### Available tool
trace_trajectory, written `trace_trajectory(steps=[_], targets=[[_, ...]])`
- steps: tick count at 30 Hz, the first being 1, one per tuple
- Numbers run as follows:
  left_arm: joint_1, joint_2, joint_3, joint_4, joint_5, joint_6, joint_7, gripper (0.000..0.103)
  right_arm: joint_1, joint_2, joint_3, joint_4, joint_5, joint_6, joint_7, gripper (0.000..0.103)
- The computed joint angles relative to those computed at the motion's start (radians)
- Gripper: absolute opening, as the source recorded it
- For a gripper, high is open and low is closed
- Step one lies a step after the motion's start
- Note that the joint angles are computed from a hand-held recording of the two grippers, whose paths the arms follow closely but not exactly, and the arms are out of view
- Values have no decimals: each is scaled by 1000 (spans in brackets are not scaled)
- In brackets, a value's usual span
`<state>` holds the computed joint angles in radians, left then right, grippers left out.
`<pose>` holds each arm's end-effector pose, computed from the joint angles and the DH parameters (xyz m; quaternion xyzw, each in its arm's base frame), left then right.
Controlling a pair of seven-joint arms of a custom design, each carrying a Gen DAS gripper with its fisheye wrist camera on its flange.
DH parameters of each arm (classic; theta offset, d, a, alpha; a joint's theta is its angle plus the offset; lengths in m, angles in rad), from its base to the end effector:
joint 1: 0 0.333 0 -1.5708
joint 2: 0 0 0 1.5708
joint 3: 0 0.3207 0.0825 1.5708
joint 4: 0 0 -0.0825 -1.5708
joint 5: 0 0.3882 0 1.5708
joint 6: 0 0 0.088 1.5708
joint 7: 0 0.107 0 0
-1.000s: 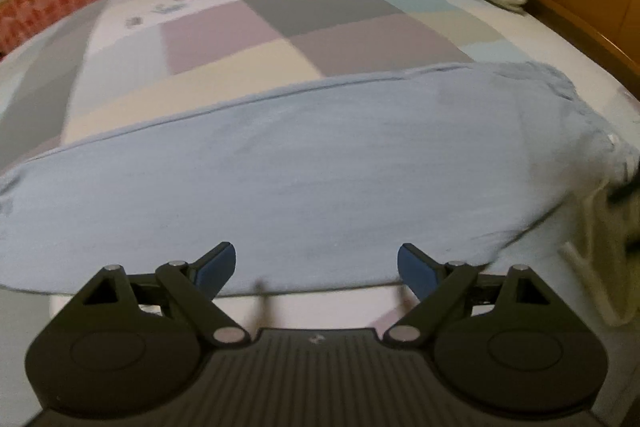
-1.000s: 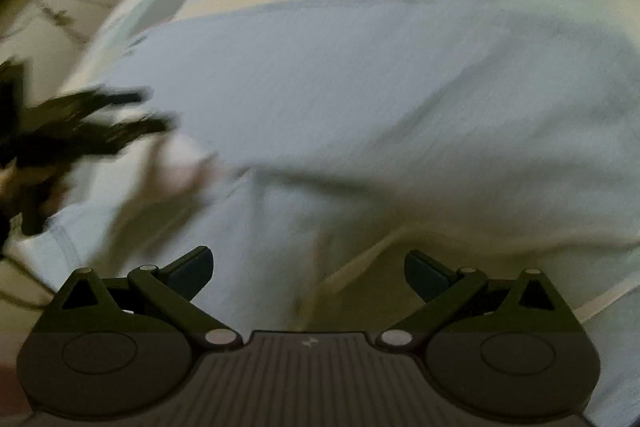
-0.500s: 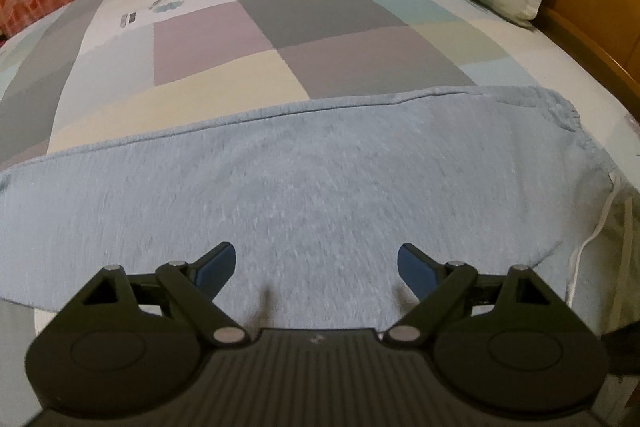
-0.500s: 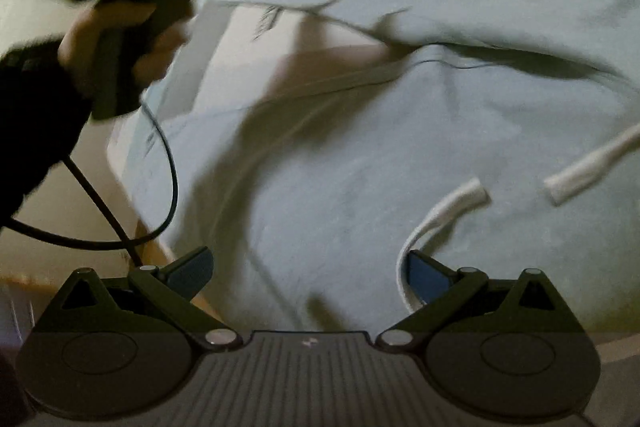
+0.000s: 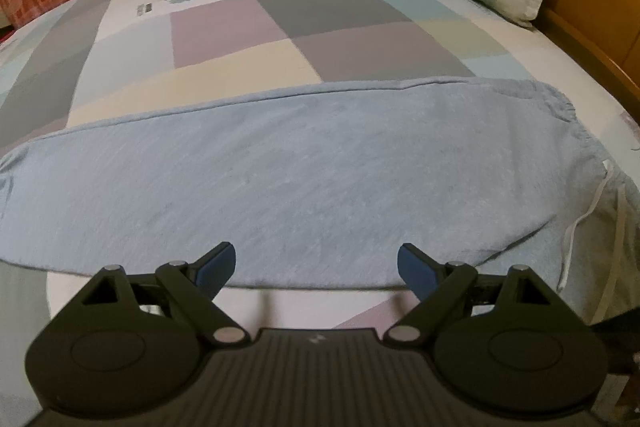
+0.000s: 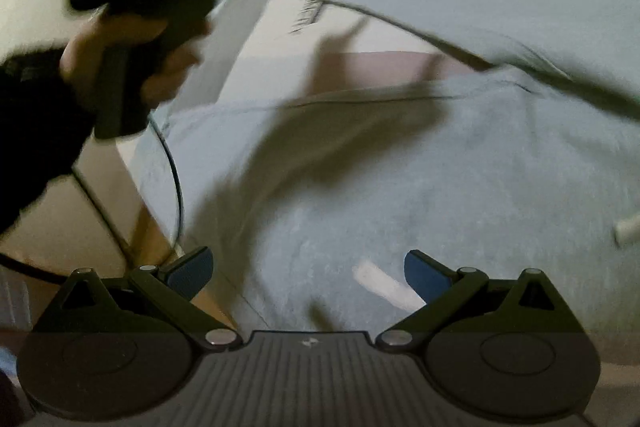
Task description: Fold clothes
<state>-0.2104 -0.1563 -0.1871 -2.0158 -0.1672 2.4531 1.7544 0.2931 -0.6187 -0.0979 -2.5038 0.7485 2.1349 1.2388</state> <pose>0.5146 -0.2228 0.5901 -0.4911 0.8193 -0.2612 0.1394 0.3789 0.1009 0.5301 -0.7184 0.5869 0.1543 0.3401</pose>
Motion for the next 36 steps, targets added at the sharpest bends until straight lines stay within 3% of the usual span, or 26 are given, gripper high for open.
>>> trace_trajectory(steps=[4, 8, 14, 18, 21, 24, 28, 31, 36], targets=[[1, -20, 9, -11, -22, -28, 11, 88, -53, -38, 50, -17, -123, 44, 80, 103], [-11, -40, 11, -27, -55, -59, 37, 88, -163, -112, 104, -53, -344, 122, 223, 103], [-70, -58, 32, -46, -275, -141, 176, 88, -350, -199, 160, -114, -721, 148, 373, 103], [-108, -48, 29, -47, -423, -205, 318, 88, -355, -200, 145, -188, -847, 214, 394, 103], [-100, -31, -2, -47, -357, -252, 301, 88, -335, -215, 64, -233, -834, 246, 374, 103], [-90, -36, -9, -61, -307, -287, 294, 88, -341, -226, 32, -221, -830, 200, 336, 103], [-73, -39, -12, -34, -238, -346, 256, 88, -373, -215, 19, -184, -808, 159, 354, 103], [-79, -32, -8, -12, -275, -355, 271, 88, -370, -214, 16, -182, -777, 242, 377, 103], [-91, -13, -28, -14, -254, -361, 297, 88, -392, -165, -10, -189, -774, 265, 358, 103]])
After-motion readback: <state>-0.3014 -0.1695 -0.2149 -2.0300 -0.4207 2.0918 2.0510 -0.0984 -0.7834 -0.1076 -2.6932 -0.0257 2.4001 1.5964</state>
